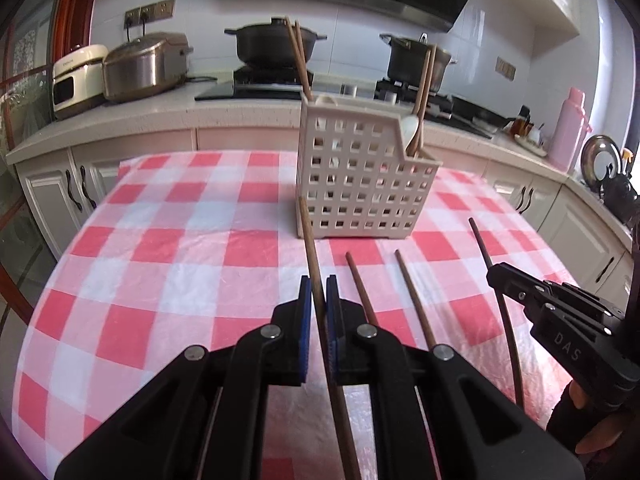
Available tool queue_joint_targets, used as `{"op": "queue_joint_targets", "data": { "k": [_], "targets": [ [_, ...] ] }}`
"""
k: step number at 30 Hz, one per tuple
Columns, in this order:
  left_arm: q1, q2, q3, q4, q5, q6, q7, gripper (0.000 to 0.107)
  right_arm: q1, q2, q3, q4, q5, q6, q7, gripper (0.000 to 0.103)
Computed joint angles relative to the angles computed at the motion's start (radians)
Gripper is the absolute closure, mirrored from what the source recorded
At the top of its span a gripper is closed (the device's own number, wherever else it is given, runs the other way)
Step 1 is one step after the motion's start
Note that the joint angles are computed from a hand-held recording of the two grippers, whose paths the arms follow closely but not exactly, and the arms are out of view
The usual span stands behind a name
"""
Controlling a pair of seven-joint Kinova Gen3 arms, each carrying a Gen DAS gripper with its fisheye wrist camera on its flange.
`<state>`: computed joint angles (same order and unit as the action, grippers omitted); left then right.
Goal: Organize utensils
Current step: 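Lift both chopsticks upright and carry them over the white basket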
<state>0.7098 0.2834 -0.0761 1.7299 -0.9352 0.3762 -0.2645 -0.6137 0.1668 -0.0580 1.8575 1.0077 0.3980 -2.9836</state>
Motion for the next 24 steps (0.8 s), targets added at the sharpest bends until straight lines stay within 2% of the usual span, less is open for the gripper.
{"op": "queue_joint_targets", "data": {
  "k": [3,8,16,24],
  "targets": [
    [0.037,-0.033,-0.027,0.031,-0.078,-0.005,0.078,0.100,-0.020,-0.025,0.005,0.025,0.090,0.003,-0.090,0.097],
    [0.056,-0.069,-0.010,0.066,-0.220,0.025,0.209,0.100,-0.002,-0.064,-0.042,0.060,0.202,0.015,-0.207,0.097],
    [0.049,-0.105,0.073,0.101,-0.380,0.100,0.340,0.100,0.028,-0.123,-0.128,0.098,0.343,0.070,-0.340,0.097],
    [0.022,-0.142,0.171,0.143,-0.517,0.184,0.460,0.101,0.042,-0.171,-0.185,0.128,0.410,0.122,-0.397,0.097]
  ]
}}
